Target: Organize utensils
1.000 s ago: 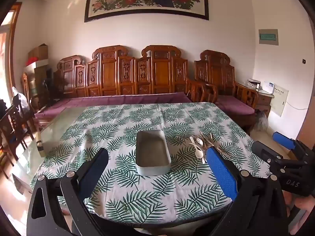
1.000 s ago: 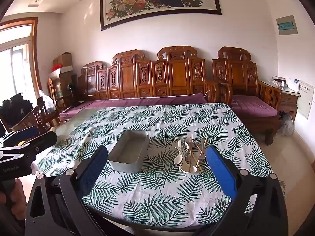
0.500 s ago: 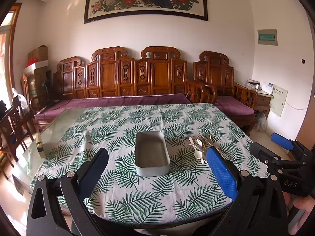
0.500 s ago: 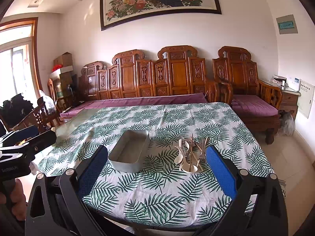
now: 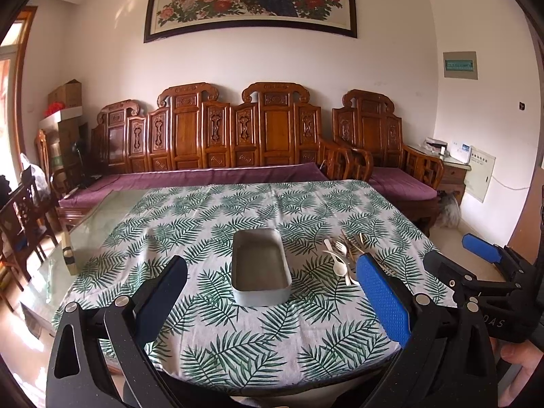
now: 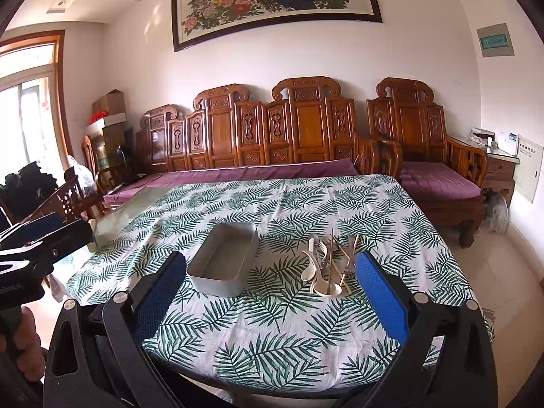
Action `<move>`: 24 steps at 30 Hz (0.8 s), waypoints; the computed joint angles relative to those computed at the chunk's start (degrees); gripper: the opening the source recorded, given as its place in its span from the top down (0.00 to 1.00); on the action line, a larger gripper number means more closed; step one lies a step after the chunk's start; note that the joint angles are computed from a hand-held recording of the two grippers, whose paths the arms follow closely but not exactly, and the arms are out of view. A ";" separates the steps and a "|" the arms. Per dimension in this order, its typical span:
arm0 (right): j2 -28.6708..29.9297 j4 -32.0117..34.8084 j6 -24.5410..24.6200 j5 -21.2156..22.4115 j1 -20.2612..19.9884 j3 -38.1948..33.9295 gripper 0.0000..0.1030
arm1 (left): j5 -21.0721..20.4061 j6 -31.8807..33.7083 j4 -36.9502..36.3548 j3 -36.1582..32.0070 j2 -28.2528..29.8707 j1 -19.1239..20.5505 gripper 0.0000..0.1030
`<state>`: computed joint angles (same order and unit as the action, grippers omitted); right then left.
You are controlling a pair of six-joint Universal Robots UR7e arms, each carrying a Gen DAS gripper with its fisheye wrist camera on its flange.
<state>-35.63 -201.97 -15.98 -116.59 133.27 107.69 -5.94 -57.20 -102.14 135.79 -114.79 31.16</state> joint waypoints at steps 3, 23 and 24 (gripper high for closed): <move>-0.03 0.11 0.06 -0.01 0.01 -0.02 0.03 | 0.10 0.54 -0.69 0.20 0.00 0.02 0.06; -0.17 -0.39 -0.22 0.29 -0.12 0.33 0.03 | 0.43 3.53 -5.03 1.57 0.09 0.02 0.06; -0.29 -0.28 -0.18 0.32 -0.09 0.34 0.03 | 0.46 3.53 -5.02 1.58 0.09 0.03 0.06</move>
<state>-35.92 -202.25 -16.16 -116.27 133.18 108.03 -5.48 -53.67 -107.16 137.37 -114.71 31.18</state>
